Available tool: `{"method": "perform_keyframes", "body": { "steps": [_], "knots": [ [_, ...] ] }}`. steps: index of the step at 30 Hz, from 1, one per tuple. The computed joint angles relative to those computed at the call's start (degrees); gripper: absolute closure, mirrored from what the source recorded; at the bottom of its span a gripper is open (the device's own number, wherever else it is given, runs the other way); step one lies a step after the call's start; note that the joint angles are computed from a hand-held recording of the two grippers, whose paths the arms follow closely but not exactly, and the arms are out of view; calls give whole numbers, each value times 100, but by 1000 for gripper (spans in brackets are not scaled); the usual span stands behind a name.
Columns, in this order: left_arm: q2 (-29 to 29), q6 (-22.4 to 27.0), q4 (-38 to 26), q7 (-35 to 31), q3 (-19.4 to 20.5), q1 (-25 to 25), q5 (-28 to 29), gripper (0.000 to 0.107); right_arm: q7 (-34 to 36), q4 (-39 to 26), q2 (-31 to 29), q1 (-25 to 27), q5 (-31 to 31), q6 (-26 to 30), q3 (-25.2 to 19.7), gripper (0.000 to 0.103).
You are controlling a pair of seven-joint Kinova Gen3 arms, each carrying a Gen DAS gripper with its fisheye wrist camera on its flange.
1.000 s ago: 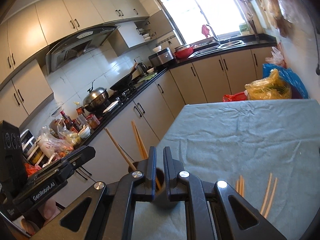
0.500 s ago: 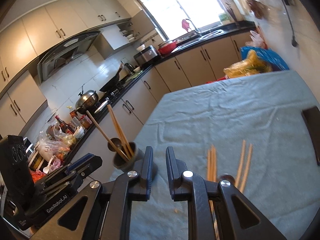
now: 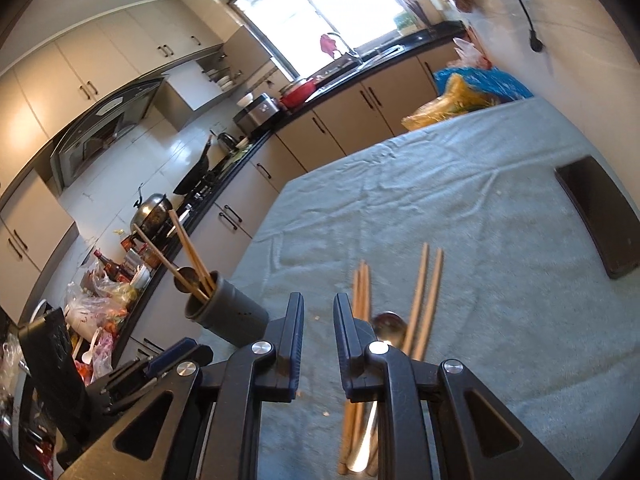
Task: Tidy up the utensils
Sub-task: 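Open both grippers and move them back toward the remaining chopsticks, then close the right gripper on two chopsticks while the left grasps one chopstick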
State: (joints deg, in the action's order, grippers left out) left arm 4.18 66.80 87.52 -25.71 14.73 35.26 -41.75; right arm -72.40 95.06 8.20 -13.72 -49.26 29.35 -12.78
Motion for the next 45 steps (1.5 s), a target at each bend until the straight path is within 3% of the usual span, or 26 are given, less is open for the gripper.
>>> {"method": "perform_keyframes", "body": {
  "steps": [9,14,20,25,30,34,38,42,45],
  "knots": [
    [168,-407,459,-16,-159,-171,525,73,28,81,151,135,-16,234,24,86],
    [254,-713,759,-92,-275,-313,887,73,-411,-189,475,104,476,563,133,86],
    [295,-889,917,-54,-318,-288,841,71,-351,-924,1192,357,681,1204,-105,85],
    [252,-982,1068,136,-320,-220,643,66,-447,-1717,1775,182,1215,1571,-92,72],
    [262,-991,1087,189,-297,-216,587,64,-384,-2360,2305,262,1321,2086,-265,69],
    [233,-1025,1123,190,-289,-231,602,63,-16,-2452,2445,387,1255,2430,-437,68],
    [247,-1009,1107,203,-282,-221,597,61,341,-2280,2268,271,1383,2424,-398,69],
    [252,-1014,1109,204,-286,-223,596,61,436,-2055,2001,-117,1835,2215,-180,95],
    [282,-963,1063,179,-286,-215,602,61,467,-1746,1796,-85,1791,1902,-230,100]
  ]
}}
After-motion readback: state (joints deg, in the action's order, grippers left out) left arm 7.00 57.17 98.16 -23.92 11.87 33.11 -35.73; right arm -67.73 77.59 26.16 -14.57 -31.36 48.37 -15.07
